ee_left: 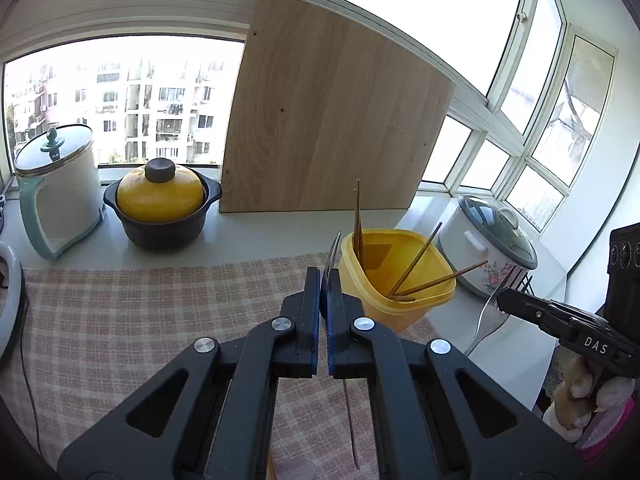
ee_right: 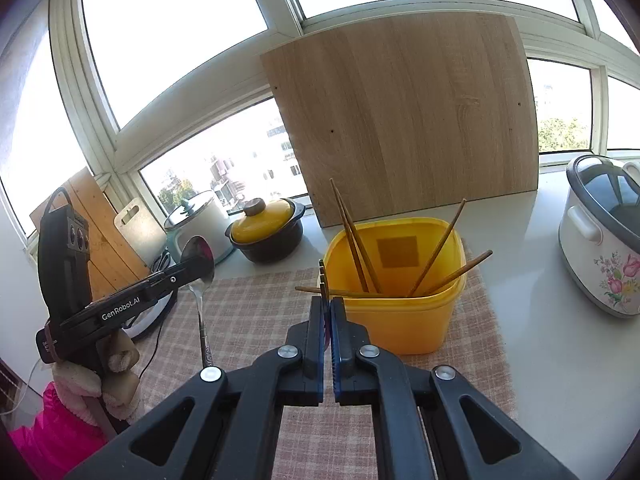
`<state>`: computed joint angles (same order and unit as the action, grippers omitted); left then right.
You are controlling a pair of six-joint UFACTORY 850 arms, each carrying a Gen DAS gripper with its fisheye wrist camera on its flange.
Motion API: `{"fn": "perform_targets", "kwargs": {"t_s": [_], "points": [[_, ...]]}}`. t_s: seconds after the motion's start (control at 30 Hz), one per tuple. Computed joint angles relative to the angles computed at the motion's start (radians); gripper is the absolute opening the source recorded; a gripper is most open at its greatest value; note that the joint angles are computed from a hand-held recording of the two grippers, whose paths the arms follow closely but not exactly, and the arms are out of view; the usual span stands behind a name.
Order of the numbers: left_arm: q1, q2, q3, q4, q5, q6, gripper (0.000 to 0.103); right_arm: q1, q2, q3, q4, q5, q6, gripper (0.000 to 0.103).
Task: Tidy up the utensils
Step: 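Lift the fork and spoon and carry both over the yellow container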
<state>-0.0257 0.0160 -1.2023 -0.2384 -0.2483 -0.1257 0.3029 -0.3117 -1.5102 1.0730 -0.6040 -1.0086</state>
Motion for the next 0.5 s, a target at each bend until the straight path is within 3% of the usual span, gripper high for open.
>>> {"fn": "perform_targets", "kwargs": {"t_s": [0.5], "points": [[-0.016, -0.168, -0.235, 0.378, 0.062, -0.372, 0.0, -0.036, -0.06, -0.161, -0.035, 0.092, 0.047, 0.0]]}}
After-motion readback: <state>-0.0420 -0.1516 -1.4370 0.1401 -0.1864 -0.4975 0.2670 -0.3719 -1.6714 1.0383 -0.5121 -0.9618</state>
